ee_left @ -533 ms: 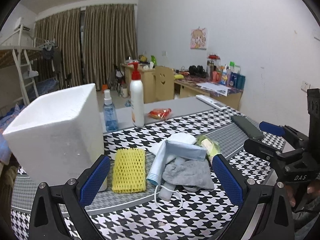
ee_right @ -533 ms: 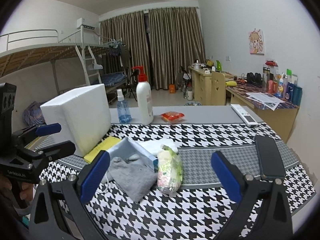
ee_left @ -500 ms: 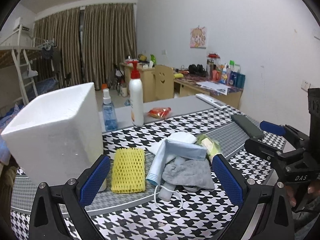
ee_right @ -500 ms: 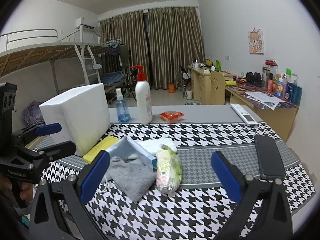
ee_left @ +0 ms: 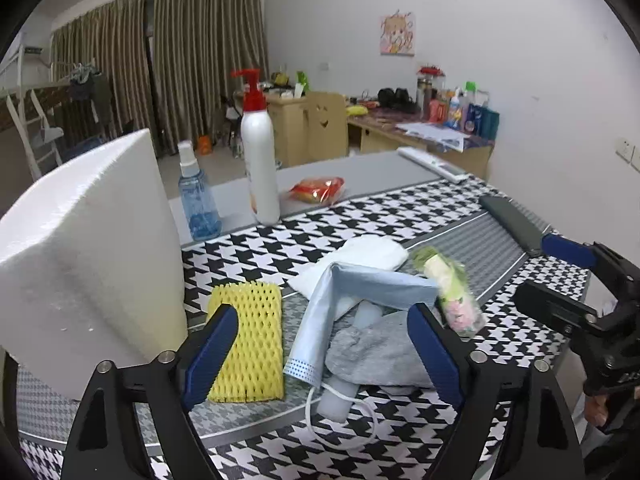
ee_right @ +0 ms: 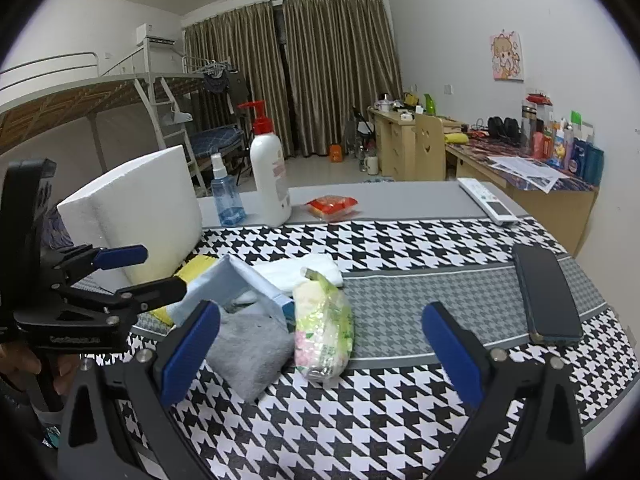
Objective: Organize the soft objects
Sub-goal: 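Grasp the blue face mask with the left tool while the right tool grasps the plastic packet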
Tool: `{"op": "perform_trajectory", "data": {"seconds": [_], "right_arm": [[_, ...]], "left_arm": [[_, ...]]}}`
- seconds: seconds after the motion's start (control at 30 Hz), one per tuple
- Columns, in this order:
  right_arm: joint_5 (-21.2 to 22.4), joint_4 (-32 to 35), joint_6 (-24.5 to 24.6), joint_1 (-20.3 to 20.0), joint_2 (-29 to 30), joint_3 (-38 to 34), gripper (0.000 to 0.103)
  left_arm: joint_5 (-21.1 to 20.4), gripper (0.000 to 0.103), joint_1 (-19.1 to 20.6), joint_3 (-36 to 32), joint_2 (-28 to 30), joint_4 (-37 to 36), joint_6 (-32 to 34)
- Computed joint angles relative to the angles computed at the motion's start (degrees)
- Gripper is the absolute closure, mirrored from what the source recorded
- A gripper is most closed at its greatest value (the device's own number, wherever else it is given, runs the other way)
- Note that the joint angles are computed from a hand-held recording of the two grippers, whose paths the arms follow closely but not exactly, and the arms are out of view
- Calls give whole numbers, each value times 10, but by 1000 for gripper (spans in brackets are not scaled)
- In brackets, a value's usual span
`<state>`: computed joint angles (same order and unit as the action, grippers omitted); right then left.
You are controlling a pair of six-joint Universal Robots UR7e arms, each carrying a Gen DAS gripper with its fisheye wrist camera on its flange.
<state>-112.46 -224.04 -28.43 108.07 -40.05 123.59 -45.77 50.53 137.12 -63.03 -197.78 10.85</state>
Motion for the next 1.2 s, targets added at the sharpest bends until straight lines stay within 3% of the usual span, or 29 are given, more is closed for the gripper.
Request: {"op": "perform_trajectory", "data": {"seconds": [0.27, 0.6, 0.97, 1.2], "right_arm": [[-6, 31, 12, -6, 3, -13, 5], [-13, 94, 28, -10, 3, -31, 22], [-25, 134, 38, -13, 8, -48, 25], [-36, 173, 54, -19, 11, -61, 32]], "left_arm": [[-10, 27, 19, -32, 19, 30, 5], [-22, 50, 51, -70, 34, 80, -11], [-34, 70, 65, -83, 38, 121, -22], [-45, 91, 74, -90, 39, 141, -29]]}}
